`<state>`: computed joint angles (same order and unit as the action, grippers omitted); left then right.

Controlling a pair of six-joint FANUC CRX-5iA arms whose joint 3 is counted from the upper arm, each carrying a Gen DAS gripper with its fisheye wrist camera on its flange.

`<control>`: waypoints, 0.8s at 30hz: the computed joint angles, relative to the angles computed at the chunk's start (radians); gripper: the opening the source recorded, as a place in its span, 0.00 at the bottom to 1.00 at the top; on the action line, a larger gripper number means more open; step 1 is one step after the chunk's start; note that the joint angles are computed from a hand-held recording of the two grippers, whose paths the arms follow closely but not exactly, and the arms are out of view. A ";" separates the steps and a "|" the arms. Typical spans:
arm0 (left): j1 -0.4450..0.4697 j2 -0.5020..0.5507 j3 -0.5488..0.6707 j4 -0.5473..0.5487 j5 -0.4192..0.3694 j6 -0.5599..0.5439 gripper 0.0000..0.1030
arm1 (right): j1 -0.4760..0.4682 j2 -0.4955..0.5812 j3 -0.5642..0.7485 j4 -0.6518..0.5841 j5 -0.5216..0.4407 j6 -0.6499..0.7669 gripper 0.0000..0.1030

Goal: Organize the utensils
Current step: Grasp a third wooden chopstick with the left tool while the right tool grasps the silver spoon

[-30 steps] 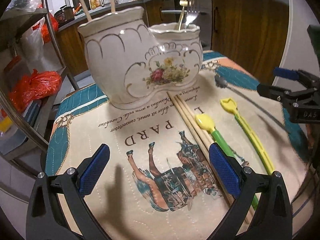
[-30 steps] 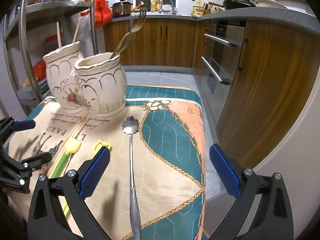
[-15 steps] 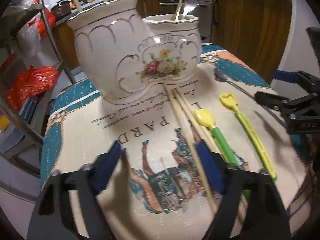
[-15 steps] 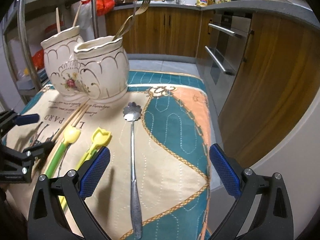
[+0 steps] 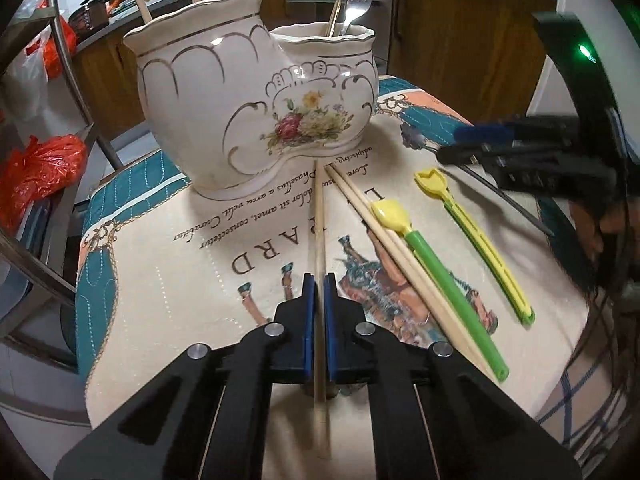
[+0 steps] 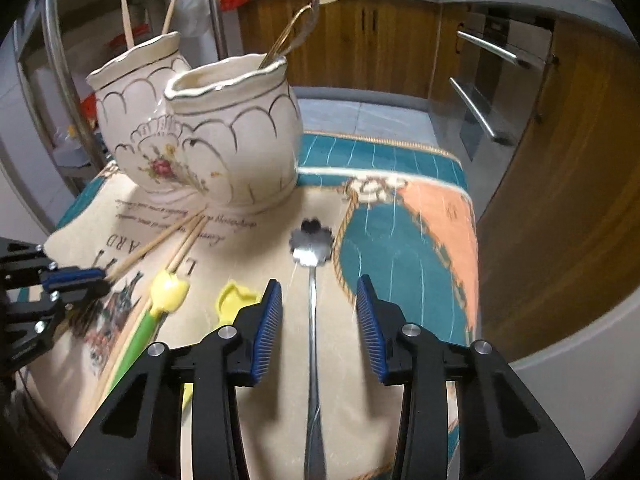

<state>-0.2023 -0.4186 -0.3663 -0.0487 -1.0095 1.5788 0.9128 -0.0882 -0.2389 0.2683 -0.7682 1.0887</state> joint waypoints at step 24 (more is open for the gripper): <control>0.048 0.031 -0.020 0.121 0.033 -0.097 0.06 | -0.161 0.133 0.245 -0.393 -0.080 0.410 0.03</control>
<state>-0.1545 -0.3872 -0.3860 0.0721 -0.9764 1.4814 0.7517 0.0451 0.0064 -0.1251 -0.8484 1.4983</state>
